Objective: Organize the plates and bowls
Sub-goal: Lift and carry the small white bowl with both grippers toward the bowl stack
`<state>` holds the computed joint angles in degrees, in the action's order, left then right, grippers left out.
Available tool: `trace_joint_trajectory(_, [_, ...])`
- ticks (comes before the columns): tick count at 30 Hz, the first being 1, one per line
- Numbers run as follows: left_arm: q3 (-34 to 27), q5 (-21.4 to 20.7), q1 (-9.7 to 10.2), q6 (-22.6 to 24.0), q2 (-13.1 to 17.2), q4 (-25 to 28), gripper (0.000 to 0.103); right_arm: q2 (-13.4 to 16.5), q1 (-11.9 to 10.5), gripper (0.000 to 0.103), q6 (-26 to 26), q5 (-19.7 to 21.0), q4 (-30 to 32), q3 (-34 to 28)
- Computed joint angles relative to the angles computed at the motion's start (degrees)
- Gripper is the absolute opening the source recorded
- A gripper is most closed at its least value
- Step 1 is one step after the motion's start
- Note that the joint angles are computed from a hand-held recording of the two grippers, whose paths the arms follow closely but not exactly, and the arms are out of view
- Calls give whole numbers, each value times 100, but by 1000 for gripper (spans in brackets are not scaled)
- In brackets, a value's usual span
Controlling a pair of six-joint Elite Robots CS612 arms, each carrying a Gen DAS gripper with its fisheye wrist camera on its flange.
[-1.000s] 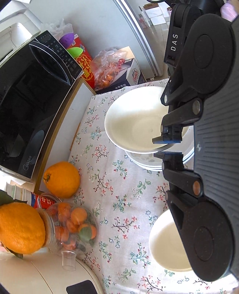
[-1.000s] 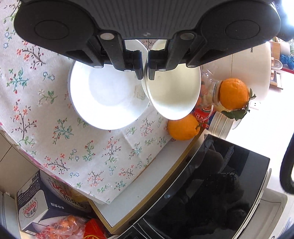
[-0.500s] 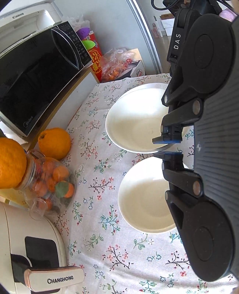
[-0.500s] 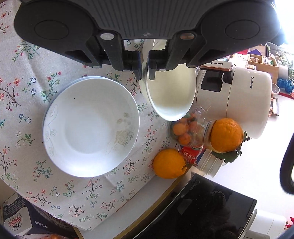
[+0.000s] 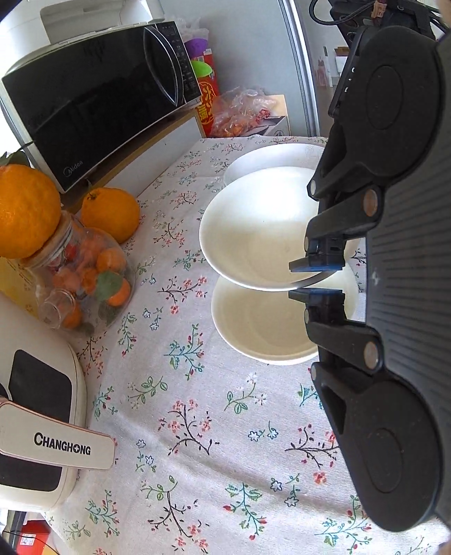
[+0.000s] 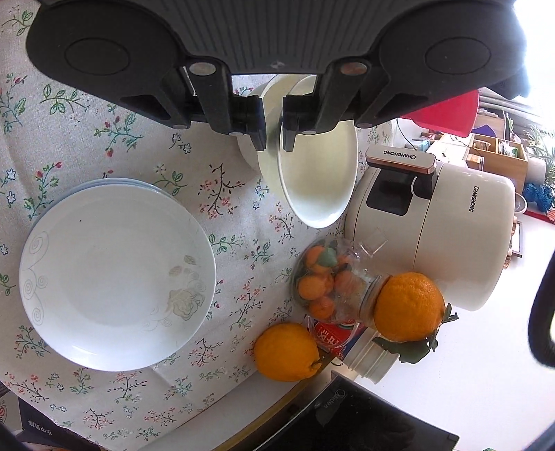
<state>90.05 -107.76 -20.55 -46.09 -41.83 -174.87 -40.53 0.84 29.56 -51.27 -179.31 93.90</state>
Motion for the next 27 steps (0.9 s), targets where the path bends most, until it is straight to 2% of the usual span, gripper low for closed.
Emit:
trace_joint_trajectory(12, [74, 414, -29, 274, -105, 446, 8, 46, 172, 9, -434, -250, 359, -104])
trace_joint_trajectory(20, [101, 973, -152, 812, -177, 633, 9, 47, 239, 9, -735, -564, 361, -89])
trace_joint_trajectory(27, [98, 1666, -327, 1558, -239, 879, 10, 42, 298, 9, -952, -806, 304, -64])
